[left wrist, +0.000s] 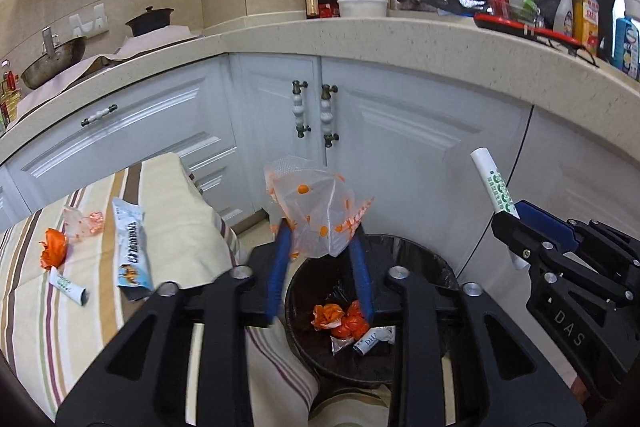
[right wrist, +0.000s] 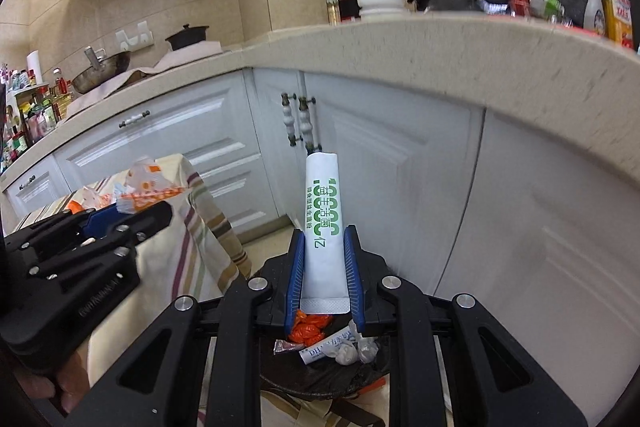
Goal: Collect trash
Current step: 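Carry the bag and tube over the black bin and open both tools, then return to the table and grasp the milk-powder sachet with the right tool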
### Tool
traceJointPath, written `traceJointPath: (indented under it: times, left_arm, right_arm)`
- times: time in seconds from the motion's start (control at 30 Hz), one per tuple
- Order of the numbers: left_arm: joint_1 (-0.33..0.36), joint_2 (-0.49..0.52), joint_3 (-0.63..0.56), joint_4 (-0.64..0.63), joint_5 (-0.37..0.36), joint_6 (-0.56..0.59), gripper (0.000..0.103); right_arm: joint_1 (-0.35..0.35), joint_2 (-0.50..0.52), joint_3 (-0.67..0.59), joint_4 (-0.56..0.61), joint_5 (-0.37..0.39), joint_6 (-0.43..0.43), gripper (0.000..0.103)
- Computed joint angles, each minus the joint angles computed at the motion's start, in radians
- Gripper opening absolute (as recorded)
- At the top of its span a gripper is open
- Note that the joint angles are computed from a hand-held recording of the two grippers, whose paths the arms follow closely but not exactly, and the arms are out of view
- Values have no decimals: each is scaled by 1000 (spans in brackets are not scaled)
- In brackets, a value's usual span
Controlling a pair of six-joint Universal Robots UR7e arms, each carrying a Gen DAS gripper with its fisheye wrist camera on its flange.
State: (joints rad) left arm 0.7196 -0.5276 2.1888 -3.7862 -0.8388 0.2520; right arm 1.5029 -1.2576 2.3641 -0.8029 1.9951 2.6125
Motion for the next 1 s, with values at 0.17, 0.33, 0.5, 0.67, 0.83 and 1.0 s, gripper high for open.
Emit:
traceJointPath:
  times: [0.17,0.33,0.5,0.67,0.83,1.0]
  left_arm:
    - [16,35,-41,40,10,-4,52]
    - [29,11,-36,50,3,-26,62]
    - [38,-40,-13,80,-3,-62,67]
    - [44,-105,28,67,18,-70,68]
    - [59,-180,73,46,66,-70,68]
    - [84,-262,122,21,122,-76,68]
  right_arm:
    - [-39,38,-37,19,-16,4,38]
    - [-30,42,-41,19,-6,14,40]
    - [5,47,-47,15,8,11,42]
    - [53,69,-69,16,23,5,44]
    - [117,109,-107,30,32,0,45]
    - [182,165,-156,50,38,-10,46]
